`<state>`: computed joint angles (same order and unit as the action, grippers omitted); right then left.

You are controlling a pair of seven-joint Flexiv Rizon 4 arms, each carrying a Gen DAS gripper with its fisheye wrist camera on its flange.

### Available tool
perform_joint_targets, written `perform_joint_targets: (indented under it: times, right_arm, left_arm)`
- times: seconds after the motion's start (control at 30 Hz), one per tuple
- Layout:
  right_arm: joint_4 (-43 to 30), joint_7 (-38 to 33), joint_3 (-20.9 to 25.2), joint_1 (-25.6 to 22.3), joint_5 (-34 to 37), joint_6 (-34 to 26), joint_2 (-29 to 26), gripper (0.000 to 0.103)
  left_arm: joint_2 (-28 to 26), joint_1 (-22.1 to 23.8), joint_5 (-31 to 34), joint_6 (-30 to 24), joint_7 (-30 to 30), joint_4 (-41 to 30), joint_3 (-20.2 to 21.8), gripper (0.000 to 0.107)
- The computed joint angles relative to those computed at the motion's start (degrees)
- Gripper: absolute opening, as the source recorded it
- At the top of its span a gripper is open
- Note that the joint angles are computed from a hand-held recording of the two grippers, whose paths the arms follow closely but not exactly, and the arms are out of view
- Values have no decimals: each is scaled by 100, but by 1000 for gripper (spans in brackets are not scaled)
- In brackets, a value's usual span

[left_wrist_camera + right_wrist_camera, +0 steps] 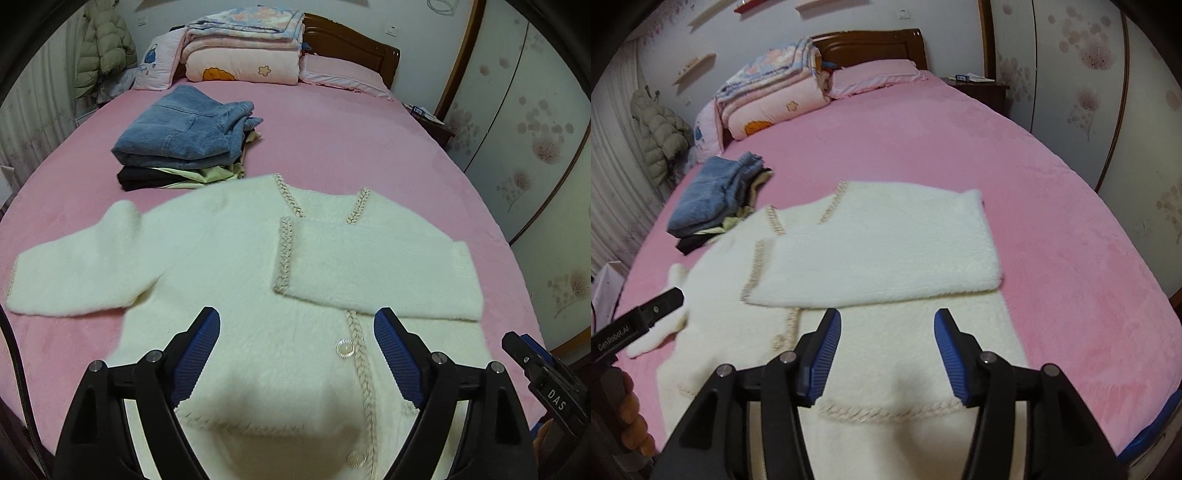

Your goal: Fold large clothes

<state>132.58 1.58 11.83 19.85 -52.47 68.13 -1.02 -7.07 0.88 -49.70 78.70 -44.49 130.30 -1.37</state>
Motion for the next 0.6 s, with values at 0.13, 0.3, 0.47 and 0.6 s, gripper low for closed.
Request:
perform_joint_targets:
  times: [0.13,0.3,0.47,0.6]
  right_arm:
    - [-122,37,209,187,199,-204,159,53]
    - [-483,-5,345,483,16,-420,32,53]
    - [-1057,152,311,925,-562,-656,-400,53]
    - [-1630,87,215,1340,-868,-930,-891,53]
  left_arm:
    - [466,71,61,-142,118,269,264,85]
    - [837,248,184,-368,117,415,688,86]
    - [770,688,20,-419,402,374,1039,86]
    - [303,1190,-300,-206,688,185,1114,86]
